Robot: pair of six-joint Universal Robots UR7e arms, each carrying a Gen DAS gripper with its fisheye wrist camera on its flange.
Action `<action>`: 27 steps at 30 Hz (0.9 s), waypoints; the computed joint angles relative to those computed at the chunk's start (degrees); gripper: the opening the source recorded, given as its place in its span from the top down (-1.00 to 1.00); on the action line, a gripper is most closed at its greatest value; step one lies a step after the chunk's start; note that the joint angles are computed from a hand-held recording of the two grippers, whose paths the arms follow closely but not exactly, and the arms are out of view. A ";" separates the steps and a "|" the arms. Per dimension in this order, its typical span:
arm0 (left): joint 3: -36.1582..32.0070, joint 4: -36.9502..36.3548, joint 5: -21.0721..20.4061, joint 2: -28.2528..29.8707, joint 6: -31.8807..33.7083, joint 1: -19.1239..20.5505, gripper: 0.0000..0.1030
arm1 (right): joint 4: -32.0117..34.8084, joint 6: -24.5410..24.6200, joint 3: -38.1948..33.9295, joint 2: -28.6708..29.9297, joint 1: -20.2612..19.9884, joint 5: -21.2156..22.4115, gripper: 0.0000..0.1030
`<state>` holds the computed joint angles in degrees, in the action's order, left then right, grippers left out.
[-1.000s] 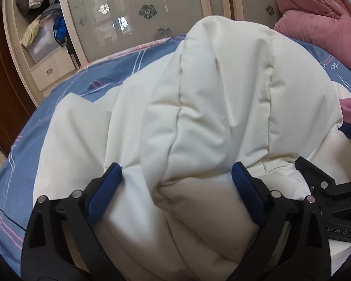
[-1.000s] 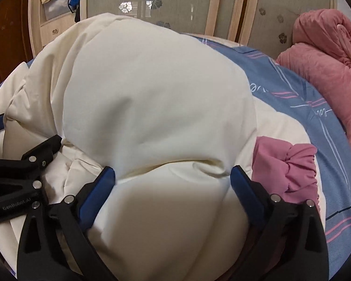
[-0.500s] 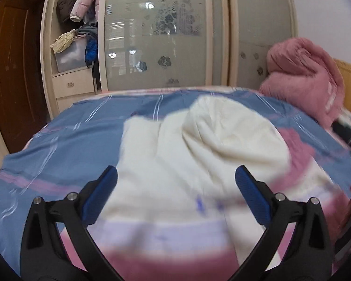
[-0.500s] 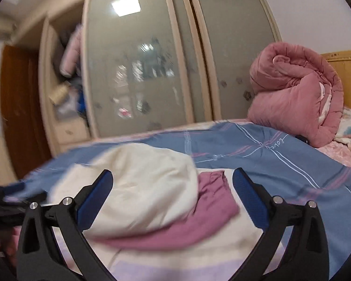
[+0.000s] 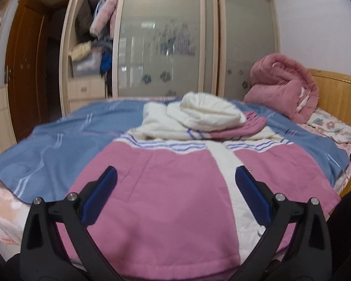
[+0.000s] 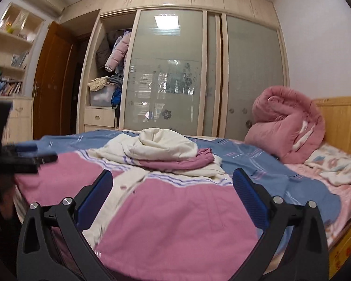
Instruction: Fold large clothes
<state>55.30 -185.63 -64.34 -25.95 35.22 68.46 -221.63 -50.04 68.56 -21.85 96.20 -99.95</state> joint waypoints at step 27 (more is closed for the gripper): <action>1.99 2.24 3.19 -1.14 -0.49 0.21 -0.96 | 1.98 2.77 0.81 0.10 -1.12 -0.32 -0.97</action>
